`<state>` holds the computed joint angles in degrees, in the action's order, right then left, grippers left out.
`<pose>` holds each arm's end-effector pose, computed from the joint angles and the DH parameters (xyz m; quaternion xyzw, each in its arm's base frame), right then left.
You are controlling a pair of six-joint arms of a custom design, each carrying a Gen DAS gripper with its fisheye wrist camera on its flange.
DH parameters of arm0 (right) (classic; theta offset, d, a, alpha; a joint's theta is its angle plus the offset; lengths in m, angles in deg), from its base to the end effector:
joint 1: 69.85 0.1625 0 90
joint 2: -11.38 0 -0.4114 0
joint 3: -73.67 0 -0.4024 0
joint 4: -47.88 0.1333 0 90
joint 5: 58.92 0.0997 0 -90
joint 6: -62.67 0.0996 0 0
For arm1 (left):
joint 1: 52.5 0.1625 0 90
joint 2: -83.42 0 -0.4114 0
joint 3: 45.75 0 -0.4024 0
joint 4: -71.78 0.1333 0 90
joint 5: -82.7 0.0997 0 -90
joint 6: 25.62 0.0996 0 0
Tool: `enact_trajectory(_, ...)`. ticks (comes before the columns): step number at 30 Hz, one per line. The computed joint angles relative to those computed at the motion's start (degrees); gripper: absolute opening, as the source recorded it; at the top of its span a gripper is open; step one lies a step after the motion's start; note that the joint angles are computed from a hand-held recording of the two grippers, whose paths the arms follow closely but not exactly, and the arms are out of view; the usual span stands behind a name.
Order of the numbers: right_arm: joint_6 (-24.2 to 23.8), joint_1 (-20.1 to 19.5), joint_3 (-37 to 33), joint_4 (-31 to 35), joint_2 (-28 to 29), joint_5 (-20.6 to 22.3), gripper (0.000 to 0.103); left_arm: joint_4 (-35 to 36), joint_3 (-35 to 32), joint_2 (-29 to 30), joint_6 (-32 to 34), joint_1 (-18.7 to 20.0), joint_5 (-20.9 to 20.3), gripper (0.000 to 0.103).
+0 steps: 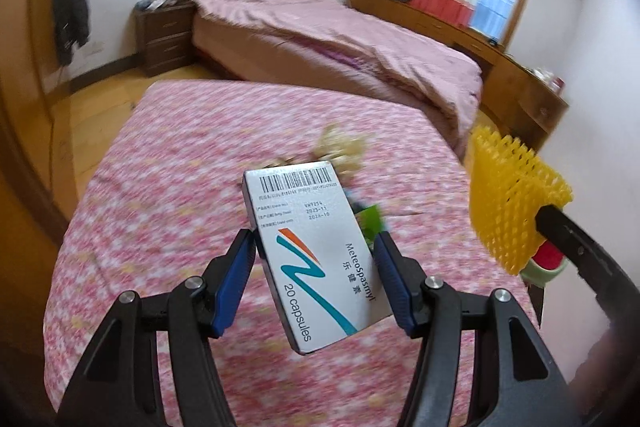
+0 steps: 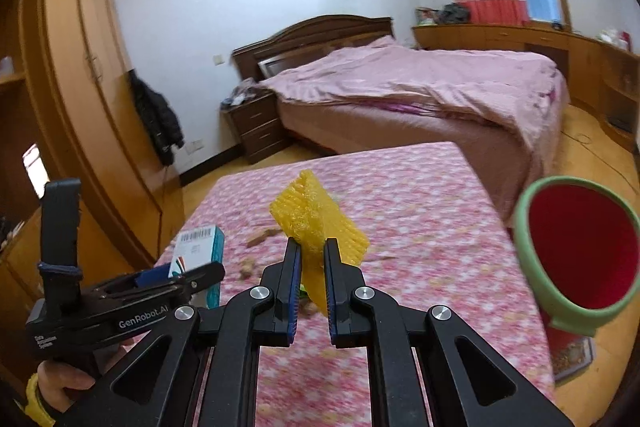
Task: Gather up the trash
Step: 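Carry the medicine box and yellow foam net over the red bin with both grippers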
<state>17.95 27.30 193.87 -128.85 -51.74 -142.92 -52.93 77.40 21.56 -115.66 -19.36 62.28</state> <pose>0.2098 -0.5183 0.1549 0.4343 -0.8623 0.2582 0.0344 -0.2621 -0.4418 0.0967 -0.1025 0.8034 -0.4785 0.3391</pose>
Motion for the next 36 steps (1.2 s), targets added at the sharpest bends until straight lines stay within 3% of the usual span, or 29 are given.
enact_trajectory(9,3.9,-3.6,-0.2,-1.9,-3.5,-0.2,0.011,-20.6,-7.1,9.9,24.0,1.6,0.8,0.062)
enact_trajectory(15,5.8,-6.0,-0.6,-2.8,-5.2,-0.3,0.011,-29.4,-12.5,15.6,35.8,2.8,-0.3,0.062)
enact_trajectory(24,8.3,-9.0,-2.8,-2.4,-5.3,-1.0,0.011,-35.9,-20.8,22.9,47.5,4.4,-2.5,0.062)
enact_trajectory(36,11.2,-12.2,-9.1,-1.6,-2.4,-5.4,0.011,-41.0,-34.9,33.4,62.4,7.7,-8.4,0.062)
